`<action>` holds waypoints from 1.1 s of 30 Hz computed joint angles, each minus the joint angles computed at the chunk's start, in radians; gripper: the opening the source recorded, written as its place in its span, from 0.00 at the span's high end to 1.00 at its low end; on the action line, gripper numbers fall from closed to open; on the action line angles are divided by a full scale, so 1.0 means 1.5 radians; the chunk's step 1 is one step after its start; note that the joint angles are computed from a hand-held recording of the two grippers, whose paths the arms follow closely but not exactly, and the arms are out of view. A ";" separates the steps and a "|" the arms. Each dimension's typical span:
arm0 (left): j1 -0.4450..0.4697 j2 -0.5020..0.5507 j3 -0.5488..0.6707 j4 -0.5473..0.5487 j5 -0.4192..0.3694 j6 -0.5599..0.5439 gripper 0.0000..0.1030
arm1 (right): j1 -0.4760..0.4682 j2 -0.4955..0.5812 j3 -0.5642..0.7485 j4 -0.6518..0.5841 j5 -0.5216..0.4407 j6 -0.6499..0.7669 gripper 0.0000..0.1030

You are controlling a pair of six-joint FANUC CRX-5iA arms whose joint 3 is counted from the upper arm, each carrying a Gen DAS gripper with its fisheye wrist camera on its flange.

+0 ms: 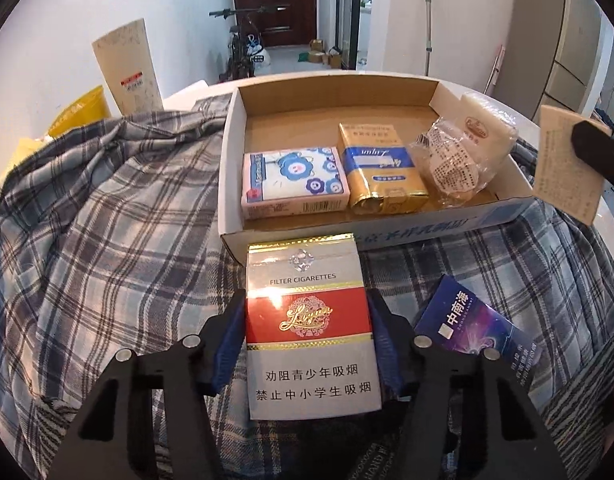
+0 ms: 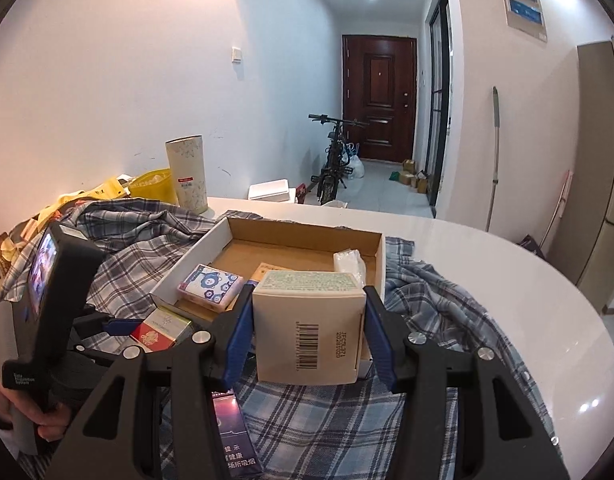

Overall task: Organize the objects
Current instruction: 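Grasp the red-and-white cigarette pack with the left gripper while the right holds the white box, then lower the red pack into the box with the left gripper while the right lowers the white box in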

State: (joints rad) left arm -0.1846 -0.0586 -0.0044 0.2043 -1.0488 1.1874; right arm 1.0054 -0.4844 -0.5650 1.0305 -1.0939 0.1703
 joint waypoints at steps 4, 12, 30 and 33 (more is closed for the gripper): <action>0.009 -0.007 -0.007 0.015 0.008 -0.002 0.42 | -0.007 -0.002 0.001 -0.005 -0.001 -0.008 0.51; 0.013 -0.081 -0.091 0.069 0.139 -0.069 0.43 | -0.006 -0.004 -0.003 -0.002 -0.004 -0.015 0.51; 0.001 -0.222 -0.289 0.347 0.446 -0.287 0.43 | -0.014 -0.016 -0.029 0.051 0.021 -0.036 0.51; -0.004 -0.229 -0.298 0.365 0.469 -0.297 0.43 | -0.013 -0.025 -0.041 0.080 0.028 -0.054 0.51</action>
State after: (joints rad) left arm -0.1909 -0.4020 -0.4518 0.7524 -0.3458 0.7425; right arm 0.9853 -0.5218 -0.6268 1.1499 -1.0521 0.0896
